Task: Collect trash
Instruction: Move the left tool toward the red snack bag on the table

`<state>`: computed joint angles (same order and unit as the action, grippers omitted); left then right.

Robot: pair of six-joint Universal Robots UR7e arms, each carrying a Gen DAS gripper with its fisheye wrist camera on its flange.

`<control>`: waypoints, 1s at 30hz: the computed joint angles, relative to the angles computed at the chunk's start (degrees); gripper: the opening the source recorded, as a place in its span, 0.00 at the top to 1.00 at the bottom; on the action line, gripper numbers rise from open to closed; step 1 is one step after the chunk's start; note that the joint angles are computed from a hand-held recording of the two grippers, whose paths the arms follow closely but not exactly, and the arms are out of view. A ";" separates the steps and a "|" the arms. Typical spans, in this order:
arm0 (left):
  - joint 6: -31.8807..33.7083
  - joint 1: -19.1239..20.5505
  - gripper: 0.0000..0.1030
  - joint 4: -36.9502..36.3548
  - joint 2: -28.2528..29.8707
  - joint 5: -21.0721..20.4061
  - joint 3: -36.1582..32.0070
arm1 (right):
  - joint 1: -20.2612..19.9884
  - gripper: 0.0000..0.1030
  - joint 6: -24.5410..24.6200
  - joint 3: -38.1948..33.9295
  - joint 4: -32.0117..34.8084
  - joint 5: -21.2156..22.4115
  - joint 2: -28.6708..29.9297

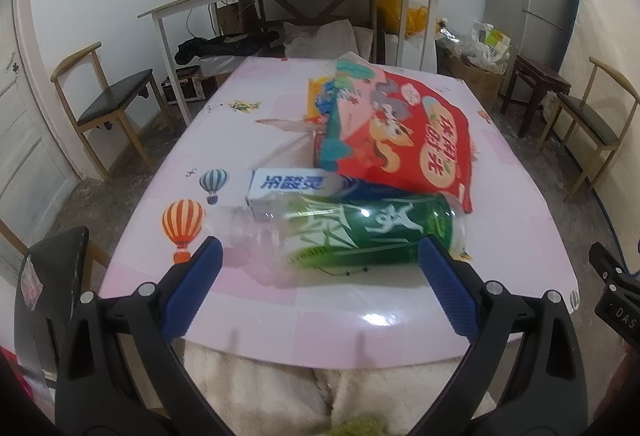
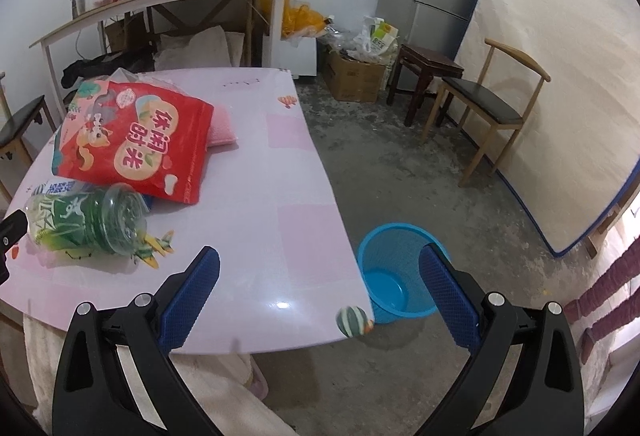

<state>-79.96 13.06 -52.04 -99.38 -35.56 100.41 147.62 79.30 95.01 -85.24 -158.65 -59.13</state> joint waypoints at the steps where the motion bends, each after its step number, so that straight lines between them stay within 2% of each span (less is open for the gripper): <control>1: -0.35 0.39 0.08 0.42 0.05 0.34 -0.21 | -0.35 0.06 -1.99 0.09 -2.12 0.08 0.12; 3: -0.24 1.18 0.08 0.29 -0.20 0.92 -0.46 | -1.03 0.06 -6.33 0.67 -7.62 0.68 0.24; 7: 4.34 3.59 0.08 -3.70 -0.69 1.34 -0.54 | -2.72 0.06 -14.74 1.30 -18.01 2.93 0.85; 14: 13.17 6.78 0.08 -12.20 -0.46 2.62 -0.59 | -5.12 0.06 -21.87 0.90 -25.89 7.19 1.55; 21: 24.13 9.53 0.08 -23.21 -0.25 2.03 0.14 | -6.57 0.06 -25.84 0.76 -30.50 8.69 1.79; 28: 37.28 12.42 0.08 -40.80 -2.14 -3.01 3.56 | -7.01 0.06 -23.84 0.46 -28.02 6.69 1.94; 30: 41.42 13.44 0.08 -45.63 -2.32 -5.64 4.10 | -7.06 0.06 -24.27 0.74 -28.61 6.16 1.76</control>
